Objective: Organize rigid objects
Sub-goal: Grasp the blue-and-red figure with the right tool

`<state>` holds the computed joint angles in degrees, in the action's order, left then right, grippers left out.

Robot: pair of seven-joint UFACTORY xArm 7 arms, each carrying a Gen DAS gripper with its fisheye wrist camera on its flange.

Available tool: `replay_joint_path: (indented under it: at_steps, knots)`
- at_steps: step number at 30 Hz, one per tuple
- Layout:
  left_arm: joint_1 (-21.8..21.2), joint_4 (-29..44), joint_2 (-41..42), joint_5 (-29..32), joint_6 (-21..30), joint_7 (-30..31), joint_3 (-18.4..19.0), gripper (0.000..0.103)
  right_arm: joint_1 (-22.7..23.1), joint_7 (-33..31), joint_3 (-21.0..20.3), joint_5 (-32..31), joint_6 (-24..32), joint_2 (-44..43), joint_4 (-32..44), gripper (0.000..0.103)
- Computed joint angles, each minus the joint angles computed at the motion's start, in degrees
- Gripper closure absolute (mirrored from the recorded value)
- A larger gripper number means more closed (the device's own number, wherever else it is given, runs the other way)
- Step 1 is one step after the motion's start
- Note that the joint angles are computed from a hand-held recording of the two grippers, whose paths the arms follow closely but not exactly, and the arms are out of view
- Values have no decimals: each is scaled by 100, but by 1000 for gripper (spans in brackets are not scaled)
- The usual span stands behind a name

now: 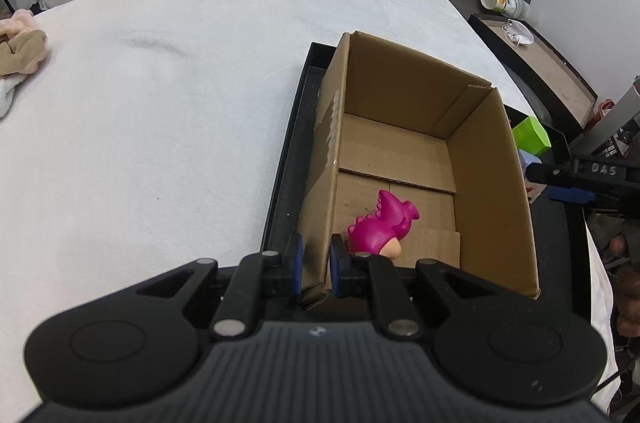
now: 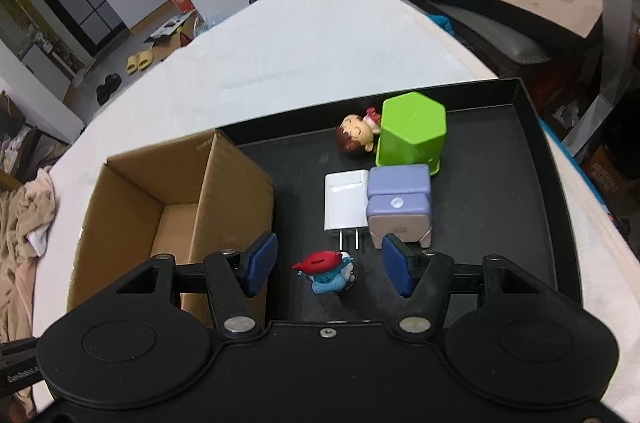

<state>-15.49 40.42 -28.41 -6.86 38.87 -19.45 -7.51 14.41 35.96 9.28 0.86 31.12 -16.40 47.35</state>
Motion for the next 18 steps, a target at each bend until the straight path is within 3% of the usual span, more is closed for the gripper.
replay_joint_path:
  at_steps: [13,14,15,18]
  knots:
    - [-15,-4,21,-49,-18,13,23,91,114,-386,24,-65,-79,368,28,47]
    - [-14,-3,25,-49,-18,8,21,91,112,-377,39,-109,-66,390,36,51]
    - [-11,-3,28,-43,-18,-1,15,91,112,-357,54,-149,-8,407,61,64]
    - [19,9,42,21,-2,-69,-32,91,158,-430,53,-150,142,376,118,66]
